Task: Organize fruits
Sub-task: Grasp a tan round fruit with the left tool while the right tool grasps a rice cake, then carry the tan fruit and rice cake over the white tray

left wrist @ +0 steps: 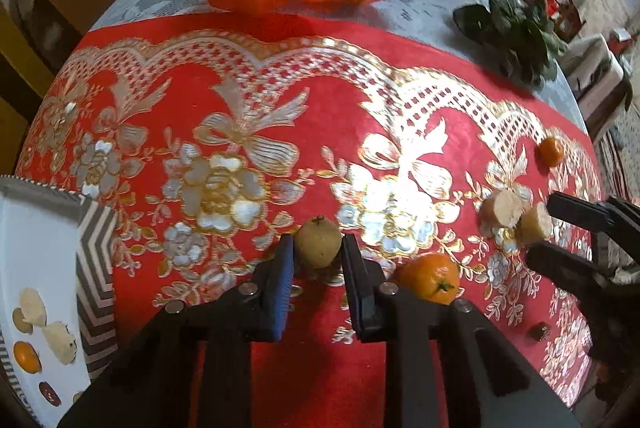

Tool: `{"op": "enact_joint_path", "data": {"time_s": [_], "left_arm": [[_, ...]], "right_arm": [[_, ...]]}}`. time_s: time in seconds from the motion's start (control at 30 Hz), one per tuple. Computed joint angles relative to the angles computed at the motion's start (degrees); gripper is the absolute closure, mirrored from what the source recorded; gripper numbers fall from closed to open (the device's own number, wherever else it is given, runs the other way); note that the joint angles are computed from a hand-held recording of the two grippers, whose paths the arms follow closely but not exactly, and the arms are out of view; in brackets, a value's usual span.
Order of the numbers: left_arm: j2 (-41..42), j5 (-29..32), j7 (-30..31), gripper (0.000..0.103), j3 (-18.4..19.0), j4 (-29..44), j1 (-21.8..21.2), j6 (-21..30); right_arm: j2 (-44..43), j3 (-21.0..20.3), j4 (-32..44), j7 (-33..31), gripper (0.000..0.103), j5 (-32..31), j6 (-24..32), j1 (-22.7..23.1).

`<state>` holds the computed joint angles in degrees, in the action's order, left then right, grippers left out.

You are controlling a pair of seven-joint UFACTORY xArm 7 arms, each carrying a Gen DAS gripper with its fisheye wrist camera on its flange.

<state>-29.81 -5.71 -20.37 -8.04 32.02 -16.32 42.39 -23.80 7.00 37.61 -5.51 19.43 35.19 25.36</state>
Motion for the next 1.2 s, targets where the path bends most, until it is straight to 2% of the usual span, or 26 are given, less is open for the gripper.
{"op": "enact_joint_path", "data": {"time_s": [0.13,0.27,0.3,0.57,0.87,1.2], "left_arm": [[-2.00,-0.64,0.26,0.080,1.15,-0.65,0.63,0.87],[-3.97,-1.01,-0.23,0.080,1.38,-0.98,1.26,2.37],[-4.32,-1.01,-0.41,0.080,1.26,-1.06,1.33,2.55],[-8.50,1.16,-3.38,0.080,-1.20,-1.71,1.46,4.81],[-15.71,2.64,-4.91,0.080,-2.45,-2.90,-0.29,8.55],[-25.71,2.86,-4.58,0.080,-2.41,-4.99,-1.09,14.50]], "right_arm": [[5.24,0.42,2.44,-0.94,0.050,-2.02,-0.11,-0.89],[7.16,1.21,2.80,-0.85,0.068,-4.15,0.49,-2.00],[6.95,1.00,2.62,-1.48,0.069,-3.75,0.36,-1.86],[1.22,1.04,0.24,-0.10,0.069,-3.36,0.64,-1.58],[-7.80,2.65,-1.97,4.65,0.069,-4.96,2.05,-0.09],[-10.96,5.38,-1.76,9.31,0.069,-5.18,3.43,4.72]]}}
